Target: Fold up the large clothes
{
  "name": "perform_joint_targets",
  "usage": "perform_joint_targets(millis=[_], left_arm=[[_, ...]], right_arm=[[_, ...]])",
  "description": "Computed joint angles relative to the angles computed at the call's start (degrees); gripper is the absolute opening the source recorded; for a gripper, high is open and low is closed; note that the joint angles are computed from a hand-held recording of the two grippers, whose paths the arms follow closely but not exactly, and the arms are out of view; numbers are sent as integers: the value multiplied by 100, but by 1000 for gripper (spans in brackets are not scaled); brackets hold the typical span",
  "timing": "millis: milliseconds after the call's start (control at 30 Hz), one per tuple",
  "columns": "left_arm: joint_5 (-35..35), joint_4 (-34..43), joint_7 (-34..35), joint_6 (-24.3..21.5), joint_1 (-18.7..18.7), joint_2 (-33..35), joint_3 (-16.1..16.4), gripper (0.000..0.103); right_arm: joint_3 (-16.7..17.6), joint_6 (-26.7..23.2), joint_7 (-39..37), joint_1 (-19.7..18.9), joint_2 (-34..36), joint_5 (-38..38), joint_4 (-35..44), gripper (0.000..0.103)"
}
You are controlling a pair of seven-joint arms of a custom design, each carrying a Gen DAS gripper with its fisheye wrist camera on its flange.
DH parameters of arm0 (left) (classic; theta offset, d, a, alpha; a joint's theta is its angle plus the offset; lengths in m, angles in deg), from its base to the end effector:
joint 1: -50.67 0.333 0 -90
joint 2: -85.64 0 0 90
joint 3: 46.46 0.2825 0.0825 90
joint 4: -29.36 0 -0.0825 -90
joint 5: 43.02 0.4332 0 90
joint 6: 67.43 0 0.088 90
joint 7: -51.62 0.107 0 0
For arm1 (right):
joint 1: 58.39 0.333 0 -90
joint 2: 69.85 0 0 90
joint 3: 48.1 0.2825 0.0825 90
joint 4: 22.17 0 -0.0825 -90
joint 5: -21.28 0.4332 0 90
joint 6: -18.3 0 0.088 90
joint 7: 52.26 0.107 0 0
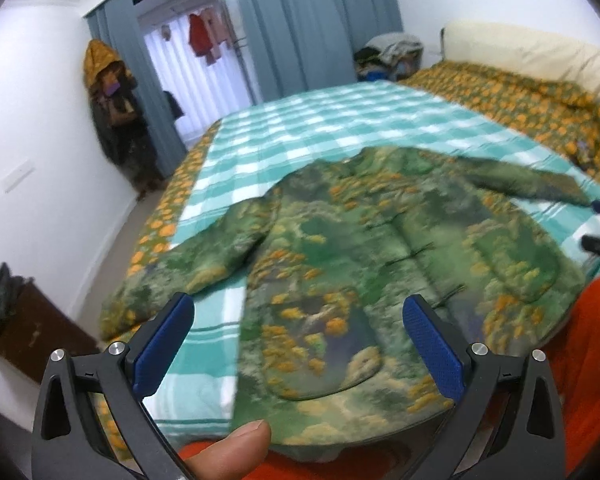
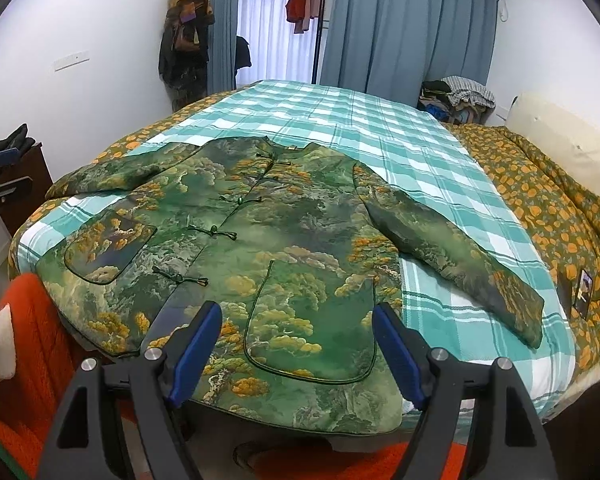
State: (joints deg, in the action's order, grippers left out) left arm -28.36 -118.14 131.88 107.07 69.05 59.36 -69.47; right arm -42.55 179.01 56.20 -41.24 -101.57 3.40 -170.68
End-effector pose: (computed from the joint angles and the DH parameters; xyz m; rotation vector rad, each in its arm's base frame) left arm 0.5012 -0.0624 0.4519 -1.4520 1.7766 -0.6047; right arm 0.4395 0.2001 0.4750 -2.0165 1.4343 -0.7175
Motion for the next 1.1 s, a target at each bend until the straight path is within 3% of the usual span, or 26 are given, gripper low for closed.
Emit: perform_joint_targets(millis=[33,67,167,333,433,467,533,567,633,667,733,833,933,1100], left_arm=[[164,12,-191,-49,299,-53,-280,103],[236,27,-255,-99,399,-68,-363,103],[368,64,-373,-295,383,-49,-319,103],[-258,61,391,-423,-748,122,789,103],[-638,-43,511,-179,-990,130,1003,103],[-970,-79,754,-133,-1331,158,1307,103],[-1428,-65,1027,-326,-1663,188,1556,103],[-1522,-71,1054,-384,-1624,184,1478,103],[-1300,-115,720,-467,-1214,114,984,103],[-1276,-109,732,-529,-1217,109,952,103],[-1366,-125,954,-700,-1454,52,1082,103],[-1763,-250,1411,-570,-1955,-84,1436,103],[-2077,-358,1803,-403,-2219,-239,1588,103],[-2660,-566,2402,-212,-2680,-614,1898,103]], right_arm=[[-6,-4,-9,3,-11,5,-4,79],[-3,-14,-7,1,-10,7,5,79],[-19,3,-1,14,-36,38,-9,79],[-171,139,-172,153,-146,203,-68,79],[-359,276,-400,357,-226,442,-133,79],[-474,325,-529,483,-255,569,-158,79],[-558,347,-691,603,-278,744,-176,79],[-564,321,-754,644,-286,805,-175,79],[-515,316,-823,645,-318,861,-200,79],[-438,320,-822,606,-360,834,-229,79],[-311,315,-806,544,-426,768,-269,79],[-252,196,-863,607,-478,719,-268,79],[-269,79,-924,738,-544,816,-253,79],[195,380,-427,377,-999,452,-463,79]])
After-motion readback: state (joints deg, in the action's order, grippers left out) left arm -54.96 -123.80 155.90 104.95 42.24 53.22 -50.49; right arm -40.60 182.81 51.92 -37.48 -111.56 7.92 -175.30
